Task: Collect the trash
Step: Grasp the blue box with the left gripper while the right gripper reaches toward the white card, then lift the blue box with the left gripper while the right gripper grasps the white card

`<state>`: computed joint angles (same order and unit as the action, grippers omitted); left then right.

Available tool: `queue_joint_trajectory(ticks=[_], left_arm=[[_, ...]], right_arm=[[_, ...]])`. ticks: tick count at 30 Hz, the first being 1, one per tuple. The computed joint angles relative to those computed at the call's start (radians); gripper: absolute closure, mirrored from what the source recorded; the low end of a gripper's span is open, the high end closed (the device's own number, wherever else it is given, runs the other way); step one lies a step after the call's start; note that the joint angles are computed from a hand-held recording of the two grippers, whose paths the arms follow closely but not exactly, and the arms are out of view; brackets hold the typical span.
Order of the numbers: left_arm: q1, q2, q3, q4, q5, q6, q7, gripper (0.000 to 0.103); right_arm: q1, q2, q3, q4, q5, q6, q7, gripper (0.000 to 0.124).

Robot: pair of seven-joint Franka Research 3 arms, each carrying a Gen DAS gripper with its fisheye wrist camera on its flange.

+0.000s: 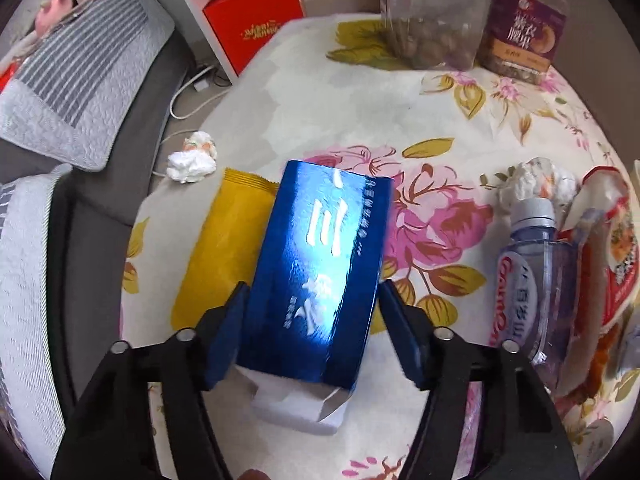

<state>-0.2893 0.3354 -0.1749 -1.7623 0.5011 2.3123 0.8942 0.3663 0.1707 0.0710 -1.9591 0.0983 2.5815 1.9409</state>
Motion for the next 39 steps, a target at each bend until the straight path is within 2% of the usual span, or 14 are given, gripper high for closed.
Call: queue_joint_trajectory(ticks=[6,9,12,16,18,19,20,26,30,33,34,35,37,39], left_arm=[[0.003,-0.132,0.001,-0.112,0.034,0.069,-0.112,0.046],[0.016,-0.204,-0.006,-0.173,0.045,0.114,-0.171,0.047],[0.035,-0.265,-0.017,-0.233,0.021,0.155,-0.201,0.046],[0.049,-0.299,-0.030,-0.268,0.011,0.171,-0.201,0.046],[0.053,-0.311,-0.033,-0.287,0.020,0.180,-0.213,0.046],[0.056,-0.314,-0.033,-0.292,0.021,0.183,-0.218,0.046],[0.059,-0.315,-0.033,-0.294,0.021,0.184,-0.227,0.046],[0.067,-0.322,-0.036,-0.307,0.000,0.200,-0.252,0.046],[0.068,-0.338,-0.040,-0.318,0.016,0.221,-0.283,0.046],[0.067,-0.343,-0.043,-0.321,0.013,0.227,-0.280,0.046],[0.067,-0.346,-0.044,-0.325,0.012,0.230,-0.284,0.046],[0.066,-0.347,-0.045,-0.326,0.007,0.231,-0.281,0.046],[0.066,-0.349,-0.046,-0.329,0.000,0.232,-0.273,0.046],[0.066,-0.353,-0.046,-0.331,0.004,0.232,-0.270,0.046]], right_arm=[[0.000,0.007,0.024,0.009,0.072,0.040,-0.082,0.028],[0.028,0.043,0.028,0.039,0.048,0.076,-0.089,0.028],[0.057,0.086,0.021,0.078,0.012,0.069,-0.077,0.031],[0.083,0.135,0.010,0.123,-0.030,0.025,-0.090,0.048],[0.105,0.134,-0.008,0.118,-0.086,0.043,-0.073,0.071],[0.080,0.143,0.016,0.131,-0.035,0.024,-0.123,0.093],[0.066,0.147,0.027,0.137,0.006,0.015,-0.141,0.101],[0.068,0.124,0.019,0.115,0.023,0.058,-0.162,0.121],[0.076,0.090,0.021,0.086,0.016,0.113,-0.185,0.124],[0.080,0.085,0.020,0.090,0.002,0.102,-0.200,0.123],[0.092,0.085,0.009,0.092,-0.028,0.090,-0.180,0.119],[0.103,0.083,0.000,0.091,-0.061,0.085,-0.163,0.104],[0.122,0.080,-0.011,0.088,-0.123,0.071,-0.136,0.087],[0.143,0.081,-0.024,0.095,-0.203,0.035,-0.100,0.087]])
